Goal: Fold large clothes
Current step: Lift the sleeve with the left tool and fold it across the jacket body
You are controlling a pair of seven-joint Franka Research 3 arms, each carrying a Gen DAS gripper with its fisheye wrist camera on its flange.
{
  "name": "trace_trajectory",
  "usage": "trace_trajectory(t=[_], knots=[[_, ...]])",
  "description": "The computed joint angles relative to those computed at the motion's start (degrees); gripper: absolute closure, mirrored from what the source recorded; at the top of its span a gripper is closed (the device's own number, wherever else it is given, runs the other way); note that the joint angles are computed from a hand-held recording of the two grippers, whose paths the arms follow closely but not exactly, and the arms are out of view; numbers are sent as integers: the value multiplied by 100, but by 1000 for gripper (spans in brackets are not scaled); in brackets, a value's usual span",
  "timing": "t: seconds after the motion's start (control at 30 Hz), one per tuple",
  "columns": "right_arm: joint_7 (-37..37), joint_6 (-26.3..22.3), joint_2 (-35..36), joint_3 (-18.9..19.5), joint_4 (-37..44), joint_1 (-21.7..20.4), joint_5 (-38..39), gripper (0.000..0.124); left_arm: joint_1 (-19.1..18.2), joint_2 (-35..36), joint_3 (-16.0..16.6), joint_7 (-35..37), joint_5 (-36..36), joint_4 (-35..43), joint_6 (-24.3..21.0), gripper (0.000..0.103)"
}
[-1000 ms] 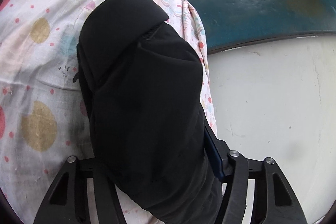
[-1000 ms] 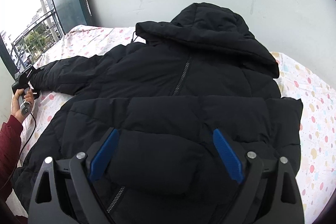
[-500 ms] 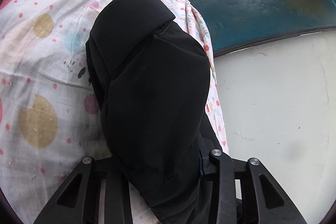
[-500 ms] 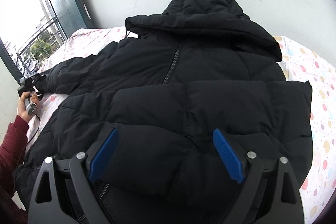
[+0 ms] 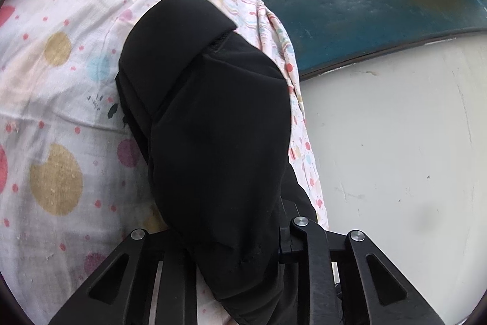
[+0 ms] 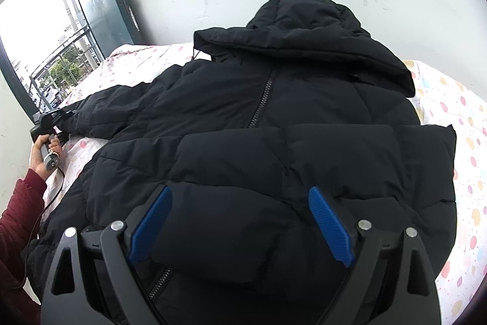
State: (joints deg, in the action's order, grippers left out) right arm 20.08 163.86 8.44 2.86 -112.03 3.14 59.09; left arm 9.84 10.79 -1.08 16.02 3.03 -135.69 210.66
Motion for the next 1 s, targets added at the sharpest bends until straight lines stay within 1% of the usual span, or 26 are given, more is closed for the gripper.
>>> trace_trajectory(t=[0.1, 0.17, 0.33, 0.4, 0.57, 0.67, 0.73, 0.83, 0.93, 0.97, 1.0], knots=[[59, 57, 21, -4, 17, -10, 33, 32, -23, 20, 21, 107, -13, 55, 4, 82], [57, 11, 35, 3, 44, -36, 90, 32, -56, 18, 24, 183, -69, 53, 69, 83], [-174, 160, 14, 41, 42, -35, 291, 32, -109, -6, 26, 371, -159, 57, 129, 85], [-147, 126, -7, 31, 55, -39, 318, 32, -107, -49, 40, 476, -142, 119, 83, 86], [-423, 135, -151, 33, -9, -17, 674, 32, -144, -244, 38, 796, -146, 152, 121, 86], [-530, 277, -241, 6, -86, 64, 725, 32, -113, -375, 4, 837, -26, 166, 126, 86], [-491, 368, -301, -21, -147, 115, 654, 32, -157, -459, -17, 977, -47, 209, 82, 86], [-493, 453, -418, -55, -236, 156, 700, 32, -65, -607, -43, 858, 343, 274, 77, 86], [-448, 615, -578, -106, -376, 208, 745, 32, -59, -793, -80, 864, 718, 420, -78, 86], [-419, 641, -632, -131, -422, 222, 749, 32, -49, -853, -94, 790, 940, 497, -146, 86], [-397, 683, -686, -155, -473, 239, 747, 32, 30, -960, -70, 475, 1433, 566, -216, 86]])
